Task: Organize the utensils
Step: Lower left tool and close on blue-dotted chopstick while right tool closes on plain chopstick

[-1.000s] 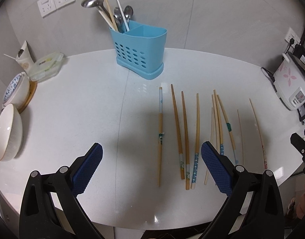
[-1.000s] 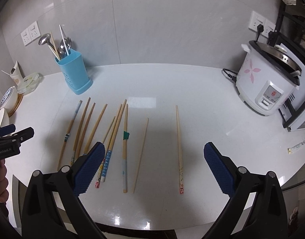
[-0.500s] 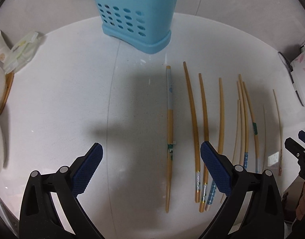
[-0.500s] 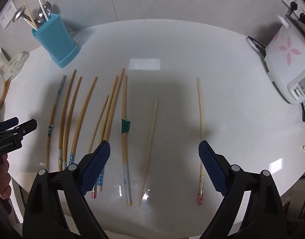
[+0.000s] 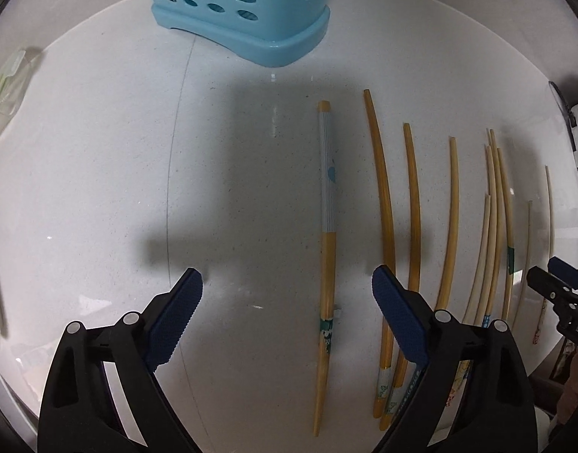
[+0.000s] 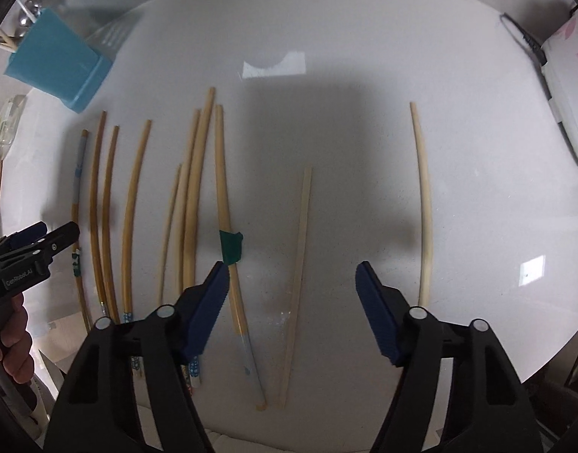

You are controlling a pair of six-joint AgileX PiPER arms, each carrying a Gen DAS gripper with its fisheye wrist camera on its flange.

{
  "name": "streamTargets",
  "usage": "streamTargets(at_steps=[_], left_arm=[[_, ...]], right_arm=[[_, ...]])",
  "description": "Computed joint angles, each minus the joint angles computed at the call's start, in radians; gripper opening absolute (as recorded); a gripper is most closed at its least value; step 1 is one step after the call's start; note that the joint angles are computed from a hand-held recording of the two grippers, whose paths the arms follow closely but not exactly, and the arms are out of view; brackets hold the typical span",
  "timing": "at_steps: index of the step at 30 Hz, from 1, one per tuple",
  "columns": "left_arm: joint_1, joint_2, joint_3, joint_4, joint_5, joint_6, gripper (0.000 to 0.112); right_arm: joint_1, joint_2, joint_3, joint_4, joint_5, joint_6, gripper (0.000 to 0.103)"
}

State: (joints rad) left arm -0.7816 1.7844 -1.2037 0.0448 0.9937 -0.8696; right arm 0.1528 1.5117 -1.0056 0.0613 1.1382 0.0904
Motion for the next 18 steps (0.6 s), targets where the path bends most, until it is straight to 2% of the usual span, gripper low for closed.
streamTargets(at_steps=[4,9,17,18], left_arm=[[0.022,0.04,-0.022,-0.023,0.011,0.039,0.083],[0.041,0.083,-0.061,-0.013,0.04,0.07,0.079],[0.064,0.132,-0.146,-0.052,0.114,0.114,0.061],[0.069,0.138,-0.156,-0.055,0.121,0.117,0.058]], right_arm=[[-0.017,0.036,-0.006,0.024,0.021,-0.003,0.048],[-0.015,0.048,-0.013,0.028,0.036,0.01,0.044],[-0.03,0.093,-0.053,0.012,0.076,0.03,0.027],[-0.031,0.095,-0.054,0.014,0.081,0.03,0.022]])
